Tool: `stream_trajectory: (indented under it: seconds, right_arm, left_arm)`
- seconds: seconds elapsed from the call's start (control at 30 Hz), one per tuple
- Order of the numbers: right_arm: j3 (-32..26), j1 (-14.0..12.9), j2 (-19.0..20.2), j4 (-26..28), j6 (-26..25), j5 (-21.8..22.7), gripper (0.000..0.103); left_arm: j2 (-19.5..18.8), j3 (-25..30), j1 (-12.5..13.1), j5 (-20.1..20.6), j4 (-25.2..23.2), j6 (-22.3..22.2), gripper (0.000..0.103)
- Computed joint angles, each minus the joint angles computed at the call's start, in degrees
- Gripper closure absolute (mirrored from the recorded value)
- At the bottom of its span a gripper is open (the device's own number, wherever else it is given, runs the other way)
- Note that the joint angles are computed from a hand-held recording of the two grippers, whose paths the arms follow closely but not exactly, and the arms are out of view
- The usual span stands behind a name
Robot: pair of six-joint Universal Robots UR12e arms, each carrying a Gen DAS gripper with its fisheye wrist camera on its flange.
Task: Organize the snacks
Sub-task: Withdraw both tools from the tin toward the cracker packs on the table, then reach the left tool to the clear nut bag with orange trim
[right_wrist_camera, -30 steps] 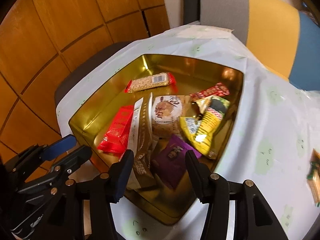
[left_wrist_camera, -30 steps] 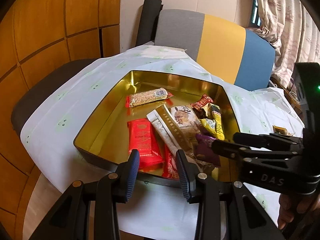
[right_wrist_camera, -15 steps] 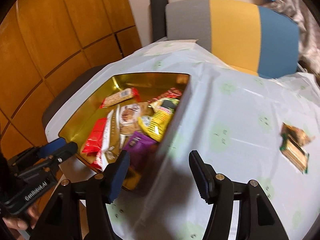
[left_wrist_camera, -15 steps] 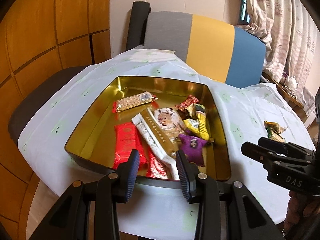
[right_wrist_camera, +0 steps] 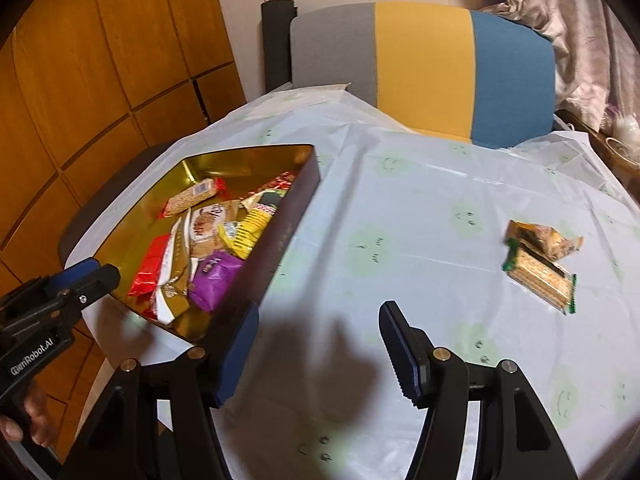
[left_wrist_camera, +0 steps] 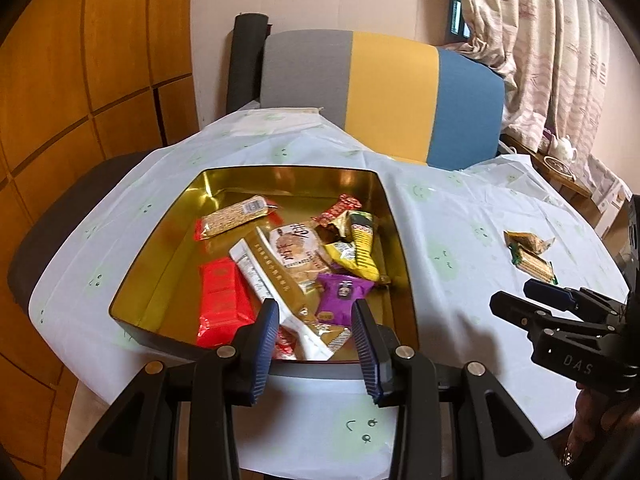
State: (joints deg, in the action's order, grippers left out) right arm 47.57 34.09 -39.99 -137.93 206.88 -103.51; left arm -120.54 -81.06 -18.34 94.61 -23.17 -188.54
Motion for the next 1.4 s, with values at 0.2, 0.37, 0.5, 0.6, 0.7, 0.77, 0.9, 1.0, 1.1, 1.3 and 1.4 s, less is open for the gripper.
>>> stream_trajectory:
  seconds: [0.2, 0.37, 0.5, 0.6, 0.7, 0.77, 0.9, 1.0, 1.1, 1.3, 1.4]
  right_arm:
    - [5.1, -0.6, -2.8, -1.4, 2.4, -2.1, 0.038]
    - [8.8, -1.1, -4.8, -1.7, 4.3, -4.1, 0.038]
    - [11.3, -1.4, -6.4, -1.8, 5.4, -6.4, 0.038]
    - [13.1, -1.9, -7.7, -1.9, 5.9, -8.1, 0.038]
    - [14.4, -2.1, -8.6, -1.9, 6.2, -9.7, 0.037]
    - [15.3, -2.4, -9.4, -1.9, 6.4, -10.7, 0.037]
    - [17.1, -3.0, -10.9, -2.2, 6.3, -12.6, 0.036]
    - [17.9, -3.4, -11.7, -2.1, 6.2, -13.9, 0.036]
    - [18.6, -3.8, -12.4, -2.4, 6.1, -14.7, 0.035]
    - [19.8, -4.6, -13.6, -2.4, 5.5, -16.4, 0.035]
    - [20.2, -5.1, -14.2, -2.1, 5.9, -17.3, 0.035]
  left_arm:
    - [-0.3, 0.6, -0.7, -0.8, -0.1, 1.9, 0.065]
    - [-0.6, 1.3, -1.3, -1.2, -0.6, 3.4, 0.065]
    - [-0.9, 1.9, -1.8, -1.7, -1.1, 4.8, 0.065]
    - [-1.3, 2.5, -2.2, -2.0, -1.4, 5.9, 0.065]
    - [-1.6, 3.1, -2.6, -2.3, -1.6, 7.0, 0.065]
    - [-1.8, 3.5, -2.9, -2.5, -1.9, 7.7, 0.065]
    - [-2.2, 4.2, -3.4, -3.0, -2.4, 8.9, 0.065]
    - [-2.5, 4.8, -3.8, -3.4, -2.9, 9.8, 0.065]
    - [-2.8, 5.3, -4.1, -3.7, -3.4, 10.5, 0.065]
    - [-3.4, 6.2, -4.6, -4.1, -4.7, 11.9, 0.065]
    - [-3.7, 6.8, -4.9, -4.4, -5.3, 12.3, 0.065]
